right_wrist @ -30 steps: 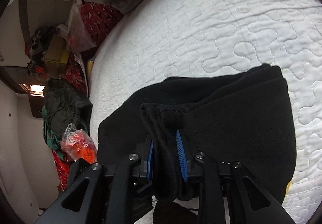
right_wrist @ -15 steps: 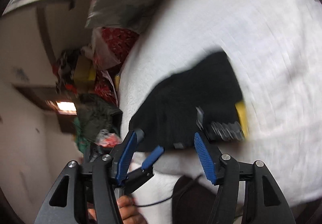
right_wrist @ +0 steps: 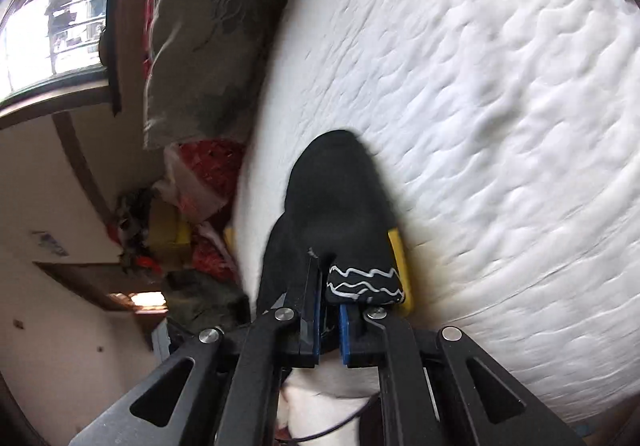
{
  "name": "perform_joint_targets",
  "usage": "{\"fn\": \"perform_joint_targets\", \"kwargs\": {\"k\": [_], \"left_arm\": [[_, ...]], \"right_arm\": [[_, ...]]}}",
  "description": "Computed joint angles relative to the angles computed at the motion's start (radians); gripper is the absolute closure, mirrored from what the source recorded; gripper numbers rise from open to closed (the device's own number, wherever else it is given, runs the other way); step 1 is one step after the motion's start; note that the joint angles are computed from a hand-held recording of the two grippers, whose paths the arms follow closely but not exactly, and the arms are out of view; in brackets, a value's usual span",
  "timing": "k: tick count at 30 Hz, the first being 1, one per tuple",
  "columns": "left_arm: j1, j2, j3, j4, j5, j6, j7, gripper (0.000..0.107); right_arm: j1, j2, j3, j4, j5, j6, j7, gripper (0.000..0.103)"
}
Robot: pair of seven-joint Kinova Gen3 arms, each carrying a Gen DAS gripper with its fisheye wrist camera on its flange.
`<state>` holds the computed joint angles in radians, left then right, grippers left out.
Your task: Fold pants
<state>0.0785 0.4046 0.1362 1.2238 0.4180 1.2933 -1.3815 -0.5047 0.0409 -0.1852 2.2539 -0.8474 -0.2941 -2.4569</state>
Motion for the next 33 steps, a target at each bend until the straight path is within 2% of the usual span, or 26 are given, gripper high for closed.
{"fn": "perform_joint_targets", "kwargs": {"k": [3, 5, 7, 9, 10, 12, 15, 17, 19, 20, 23, 25, 27, 28, 31, 33], "left_arm": [[-0.01, 0.013, 0.004, -0.028, 0.014, 0.029, 0.004, 0.086], [-0.035, 0.02, 0.008, -0.047, 0.04, 0.063, -0.01, 0.086], [-0.071, 0.008, 0.009, -0.039, 0.081, 0.09, -0.024, 0.086], [-0.122, -0.019, 0.01, -0.009, 0.142, 0.101, -0.066, 0.086], [-0.138, -0.034, 0.01, 0.005, 0.168, 0.101, -0.085, 0.086], [-0.149, -0.047, 0.014, 0.008, 0.219, 0.107, -0.106, 0.086], [-0.136, -0.025, 0.033, -0.037, 0.27, 0.143, -0.13, 0.082], [-0.092, 0.0, 0.042, -0.087, 0.246, 0.152, -0.132, 0.069], [-0.035, 0.031, 0.038, -0.137, 0.186, 0.149, -0.11, 0.065], [-0.014, 0.05, 0.037, -0.155, 0.162, 0.151, -0.097, 0.065], [0.038, 0.118, 0.022, -0.202, 0.098, 0.167, -0.047, 0.065], [0.034, 0.136, 0.037, -0.189, 0.102, 0.138, -0.033, 0.066], [0.02, 0.142, 0.045, -0.201, 0.114, 0.146, -0.021, 0.065], [0.015, 0.144, 0.049, -0.207, 0.116, 0.157, -0.022, 0.065], [-0.015, 0.155, 0.062, -0.208, 0.158, 0.177, -0.016, 0.066], [-0.043, 0.132, 0.063, -0.174, 0.189, 0.169, -0.019, 0.065]], "right_arm": [[0.124, 0.038, -0.139, 0.029, 0.089, -0.061, -0.122, 0.097], [0.179, 0.039, -0.19, 0.043, 0.17, -0.084, -0.203, 0.093], [0.176, 0.014, -0.168, 0.046, 0.251, -0.047, -0.28, 0.085], [0.109, -0.027, -0.083, 0.044, 0.333, 0.0, -0.341, 0.073], [0.082, -0.05, -0.046, 0.043, 0.373, 0.025, -0.356, 0.072], [0.071, -0.091, -0.028, 0.05, 0.405, 0.031, -0.338, 0.071], [0.161, -0.118, -0.09, 0.039, 0.368, 0.031, -0.223, 0.071], [0.159, -0.117, -0.09, 0.043, 0.323, -0.01, -0.181, 0.071], [0.121, -0.099, -0.054, 0.037, 0.309, -0.023, -0.176, 0.071], [0.129, -0.09, -0.061, 0.035, 0.311, -0.021, -0.18, 0.071], [0.098, -0.046, -0.04, 0.064, 0.366, -0.059, -0.277, 0.071], [0.088, -0.012, -0.031, 0.085, 0.418, -0.075, -0.347, 0.079], [0.068, 0.009, -0.015, 0.126, 0.475, -0.125, -0.422, 0.097], [0.072, 0.007, -0.012, 0.141, 0.516, -0.14, -0.463, 0.097], [0.108, -0.033, -0.016, 0.137, 0.579, -0.09, -0.506, 0.09], [0.118, -0.062, -0.003, 0.12, 0.567, -0.069, -0.454, 0.079]]}}
